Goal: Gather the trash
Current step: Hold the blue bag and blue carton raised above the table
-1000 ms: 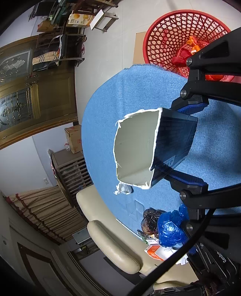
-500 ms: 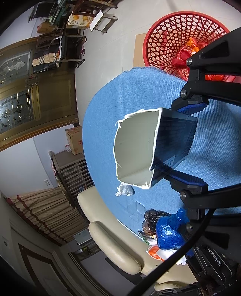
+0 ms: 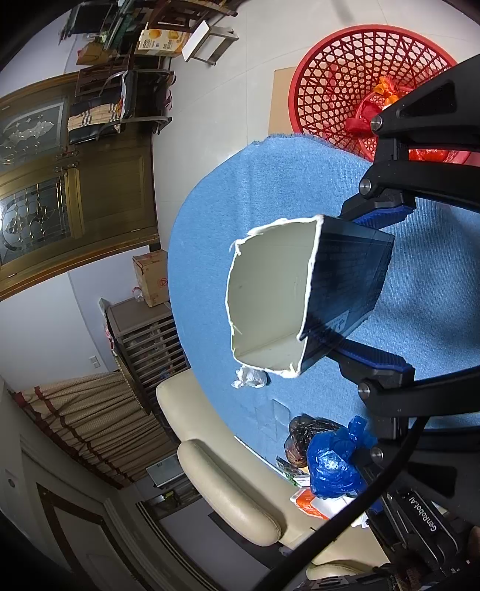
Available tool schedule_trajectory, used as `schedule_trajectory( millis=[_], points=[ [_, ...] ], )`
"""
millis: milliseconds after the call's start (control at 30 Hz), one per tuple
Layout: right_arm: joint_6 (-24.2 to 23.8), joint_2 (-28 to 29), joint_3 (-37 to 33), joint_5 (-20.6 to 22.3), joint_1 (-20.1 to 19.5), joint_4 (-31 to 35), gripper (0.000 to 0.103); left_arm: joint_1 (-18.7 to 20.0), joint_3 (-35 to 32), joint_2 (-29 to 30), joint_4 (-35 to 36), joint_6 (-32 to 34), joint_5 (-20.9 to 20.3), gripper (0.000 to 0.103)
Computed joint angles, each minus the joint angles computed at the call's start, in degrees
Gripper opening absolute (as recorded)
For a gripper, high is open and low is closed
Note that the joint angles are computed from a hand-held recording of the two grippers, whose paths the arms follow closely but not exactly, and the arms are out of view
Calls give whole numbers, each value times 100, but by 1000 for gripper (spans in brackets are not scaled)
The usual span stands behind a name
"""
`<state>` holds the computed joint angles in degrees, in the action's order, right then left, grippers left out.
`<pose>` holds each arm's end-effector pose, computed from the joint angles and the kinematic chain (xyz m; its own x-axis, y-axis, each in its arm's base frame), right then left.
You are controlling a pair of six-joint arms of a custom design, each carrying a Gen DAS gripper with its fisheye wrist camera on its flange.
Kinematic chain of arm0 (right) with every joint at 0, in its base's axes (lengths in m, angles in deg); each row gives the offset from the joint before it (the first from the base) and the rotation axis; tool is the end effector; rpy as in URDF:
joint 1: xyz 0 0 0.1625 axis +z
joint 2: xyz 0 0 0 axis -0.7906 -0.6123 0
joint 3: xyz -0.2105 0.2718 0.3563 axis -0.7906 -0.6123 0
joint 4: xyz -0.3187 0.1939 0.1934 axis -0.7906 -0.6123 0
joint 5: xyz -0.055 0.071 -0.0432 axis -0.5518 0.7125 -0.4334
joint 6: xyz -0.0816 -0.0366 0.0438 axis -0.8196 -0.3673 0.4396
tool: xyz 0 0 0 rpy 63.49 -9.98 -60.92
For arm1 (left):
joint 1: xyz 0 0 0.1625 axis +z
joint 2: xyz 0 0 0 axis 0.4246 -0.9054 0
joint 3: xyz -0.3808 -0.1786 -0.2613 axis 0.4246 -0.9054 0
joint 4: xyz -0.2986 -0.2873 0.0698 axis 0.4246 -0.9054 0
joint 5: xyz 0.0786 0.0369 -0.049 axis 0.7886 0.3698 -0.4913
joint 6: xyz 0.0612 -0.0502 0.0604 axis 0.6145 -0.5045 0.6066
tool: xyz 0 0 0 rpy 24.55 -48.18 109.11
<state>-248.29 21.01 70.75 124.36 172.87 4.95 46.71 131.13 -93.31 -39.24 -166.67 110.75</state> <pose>0.3514 -0.5070 -0.0902 -0.7854 0.4547 0.4199 -0.2189 0.4305 -0.8757 -0.0074 -0.5770 0.2825 -0.6627 0.5008 -0.5568 0.7125 0.6505 -0.2629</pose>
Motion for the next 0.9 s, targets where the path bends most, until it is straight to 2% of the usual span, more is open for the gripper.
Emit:
schedule_trajectory(
  millis=[533,900],
  points=[
    [-139,-19,27,24,57,-118,57,-46,22,-49,-46,25,33,43],
    [-274,-127,244,103,135,-452,57,-142,114,-90,-96,95,86,43]
  ],
)
